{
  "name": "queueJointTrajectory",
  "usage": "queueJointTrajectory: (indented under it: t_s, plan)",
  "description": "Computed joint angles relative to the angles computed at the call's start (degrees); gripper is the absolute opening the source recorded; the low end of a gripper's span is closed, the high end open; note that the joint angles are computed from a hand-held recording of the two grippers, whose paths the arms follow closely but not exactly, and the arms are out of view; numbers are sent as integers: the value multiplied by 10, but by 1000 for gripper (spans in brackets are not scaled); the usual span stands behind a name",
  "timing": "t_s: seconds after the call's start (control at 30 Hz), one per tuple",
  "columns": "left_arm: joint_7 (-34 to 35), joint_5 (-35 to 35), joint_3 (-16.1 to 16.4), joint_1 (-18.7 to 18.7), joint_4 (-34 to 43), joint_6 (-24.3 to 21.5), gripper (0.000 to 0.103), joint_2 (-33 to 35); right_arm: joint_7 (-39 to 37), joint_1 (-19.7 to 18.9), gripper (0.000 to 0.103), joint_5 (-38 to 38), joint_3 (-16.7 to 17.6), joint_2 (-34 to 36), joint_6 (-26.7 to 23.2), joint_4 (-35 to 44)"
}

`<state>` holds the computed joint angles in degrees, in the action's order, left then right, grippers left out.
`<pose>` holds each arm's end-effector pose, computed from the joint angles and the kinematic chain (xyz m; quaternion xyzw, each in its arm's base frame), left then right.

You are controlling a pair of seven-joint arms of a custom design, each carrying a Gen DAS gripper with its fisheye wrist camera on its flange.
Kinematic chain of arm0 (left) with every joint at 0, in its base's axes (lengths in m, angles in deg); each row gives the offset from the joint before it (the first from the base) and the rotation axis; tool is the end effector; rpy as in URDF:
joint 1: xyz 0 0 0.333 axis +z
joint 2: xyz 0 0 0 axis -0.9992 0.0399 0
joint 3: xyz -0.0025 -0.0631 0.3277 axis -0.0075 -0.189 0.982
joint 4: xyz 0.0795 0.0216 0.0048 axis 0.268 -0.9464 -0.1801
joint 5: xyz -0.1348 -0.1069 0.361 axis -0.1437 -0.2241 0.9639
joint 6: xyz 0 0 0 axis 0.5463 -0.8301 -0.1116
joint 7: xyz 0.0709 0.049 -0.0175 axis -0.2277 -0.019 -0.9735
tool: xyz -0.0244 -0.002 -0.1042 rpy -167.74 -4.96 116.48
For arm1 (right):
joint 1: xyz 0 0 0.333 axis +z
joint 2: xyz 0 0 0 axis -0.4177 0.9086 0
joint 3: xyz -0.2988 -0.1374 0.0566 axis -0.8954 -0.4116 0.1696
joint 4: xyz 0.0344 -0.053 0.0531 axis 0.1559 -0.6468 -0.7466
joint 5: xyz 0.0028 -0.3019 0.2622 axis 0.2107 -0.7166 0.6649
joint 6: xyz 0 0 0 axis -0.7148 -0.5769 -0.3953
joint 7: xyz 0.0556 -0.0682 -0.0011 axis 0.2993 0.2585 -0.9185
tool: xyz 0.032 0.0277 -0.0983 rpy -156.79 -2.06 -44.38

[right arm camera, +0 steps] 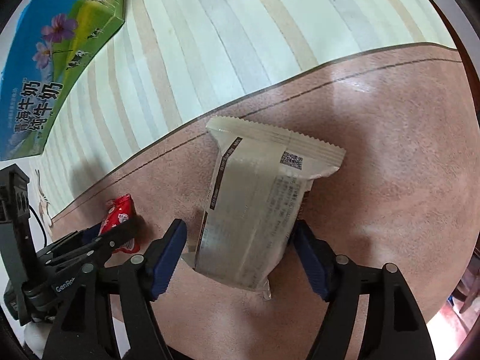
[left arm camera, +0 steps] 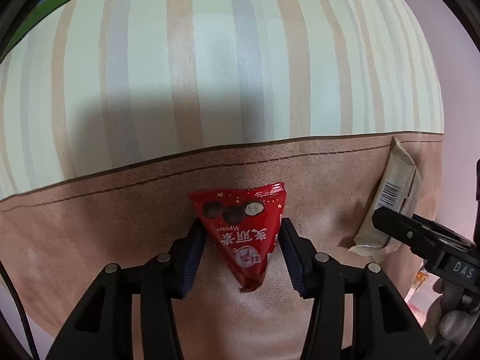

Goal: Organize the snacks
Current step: 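Carry both packets into the box and open both tools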

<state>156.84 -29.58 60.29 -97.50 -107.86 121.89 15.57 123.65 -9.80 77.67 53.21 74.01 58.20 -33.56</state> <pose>0.5338 -0.2299 0.5265 0.6797 -0.7219 -0.0148 0.1290 0.4888 0.2025 0.5476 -0.6142 0.7681 0.1766 0.0389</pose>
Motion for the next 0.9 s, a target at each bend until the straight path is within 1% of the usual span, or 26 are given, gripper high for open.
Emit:
queueJointTrajectory:
  t_s: [0.07, 0.13, 0.17, 0.2, 0.23, 0.27, 0.47, 0.6, 0.63, 0.7, 0.8, 0.83, 0.87, 0.9]
  plan:
    - [-1, 8, -1, -2, 4, 2, 47, 5, 6, 1, 76, -1, 2, 5, 2, 2]
    - [-14, 14, -6, -9, -2, 14, 47, 0, 13, 3, 75, -2, 4, 4, 11, -1]
    - [-25, 17, -13, -17, -18, 19, 40, -16, 17, 4, 73, -9, 5, 0, 14, -4]
    - [-27, 26, -13, -20, -19, 22, 39, -20, 19, 6, 65, -16, 7, -2, 18, -6]
    - [-27, 22, -12, -21, -37, 26, 38, -37, 15, 6, 63, -19, 6, -7, 21, -9]
    - [-28, 20, -11, -23, -39, 28, 38, -40, 7, 2, 63, -19, 1, -14, 20, -11]
    - [-23, -7, 5, -16, -56, 38, 38, -64, -3, 4, 61, -14, 4, -33, 36, -14]
    - [-28, -24, 11, -11, -49, 40, 38, -76, -9, 6, 61, 2, 5, -35, 44, 1]
    - [-25, -28, 15, -7, -45, 36, 38, -80, -21, 3, 61, 8, -2, -36, 36, 8]
    - [-25, -33, 17, -4, -40, 41, 38, -84, -26, 3, 60, 17, -1, -32, 40, 22]
    - [-22, -41, 24, 3, -16, 38, 38, -85, -33, 5, 53, 36, -1, -26, 48, 40]
    - [-19, -46, 26, 6, -8, 39, 38, -85, -36, 6, 44, 48, -2, -21, 51, 50]
    - [-14, -46, 27, 8, -7, 42, 38, -84, -40, 8, 42, 52, -1, -11, 49, 66]
    - [-14, -38, 26, 9, 1, 45, 38, -82, -45, 11, 42, 49, 2, 1, 41, 84]
